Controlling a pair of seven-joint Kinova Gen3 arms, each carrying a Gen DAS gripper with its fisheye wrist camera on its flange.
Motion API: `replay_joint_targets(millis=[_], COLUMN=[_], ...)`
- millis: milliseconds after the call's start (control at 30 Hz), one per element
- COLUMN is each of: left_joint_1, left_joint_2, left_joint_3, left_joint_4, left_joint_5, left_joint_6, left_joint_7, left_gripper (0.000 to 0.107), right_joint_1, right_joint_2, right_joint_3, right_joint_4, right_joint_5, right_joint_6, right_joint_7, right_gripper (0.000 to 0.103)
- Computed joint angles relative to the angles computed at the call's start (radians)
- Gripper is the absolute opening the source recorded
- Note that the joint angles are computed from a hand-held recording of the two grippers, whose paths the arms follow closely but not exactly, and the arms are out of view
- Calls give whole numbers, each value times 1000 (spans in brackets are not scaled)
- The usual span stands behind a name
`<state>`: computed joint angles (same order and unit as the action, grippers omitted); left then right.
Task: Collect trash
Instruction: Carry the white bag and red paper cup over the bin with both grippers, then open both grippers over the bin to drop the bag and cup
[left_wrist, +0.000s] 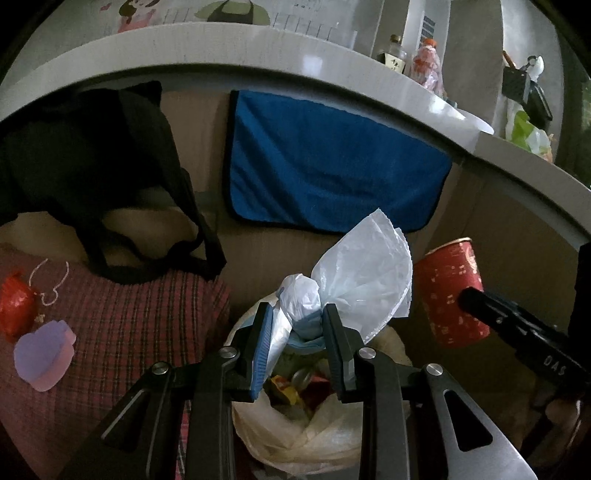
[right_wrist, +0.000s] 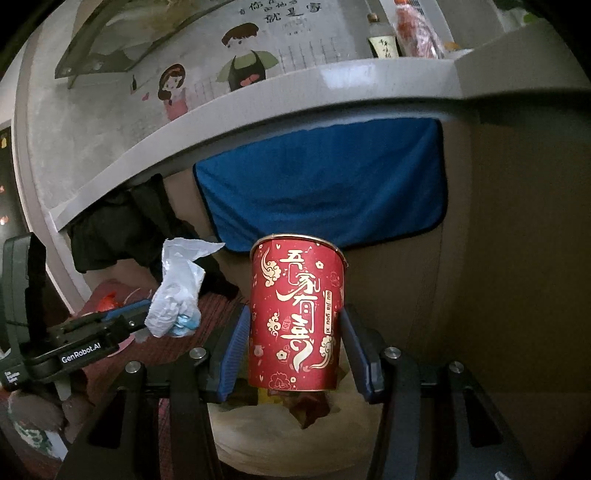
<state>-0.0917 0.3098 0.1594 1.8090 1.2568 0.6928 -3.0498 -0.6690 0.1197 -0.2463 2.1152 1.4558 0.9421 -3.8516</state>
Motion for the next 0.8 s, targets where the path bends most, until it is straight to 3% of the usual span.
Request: replay_joint_targets(millis=[100, 200, 333, 500, 600, 800], left_joint_1=[2, -22, -50, -92, -124, -217], left_joint_2=[21, 71, 128, 132, 103, 26], left_joint_3=[1, 10, 19, 25, 19, -42], left_joint_4=[-22, -67, -133, -158, -139, -98], left_joint_5=[-18, -32, -83, -102, -81, -13], left_joint_6=[9, 78, 165, 198, 204, 240], left_joint_7=[27, 60, 139, 187, 176, 71], left_gripper=[29, 29, 48, 53, 54, 55], right_joint_1=[21, 42, 69, 85, 68, -47], right_joint_2=[4, 9, 23, 35, 29, 33], right_joint_3=[12, 20, 27, 31, 14, -5], right_joint_4=[11, 21, 31, 21, 4, -95], right_joint_5=[28, 58, 102, 83, 32, -90], right_joint_6=[-47, -86, -131, -172, -135, 79], right_joint_7=[-33, -70, -112, -110, -51, 133], right_gripper=[47, 47, 50, 50, 51, 52])
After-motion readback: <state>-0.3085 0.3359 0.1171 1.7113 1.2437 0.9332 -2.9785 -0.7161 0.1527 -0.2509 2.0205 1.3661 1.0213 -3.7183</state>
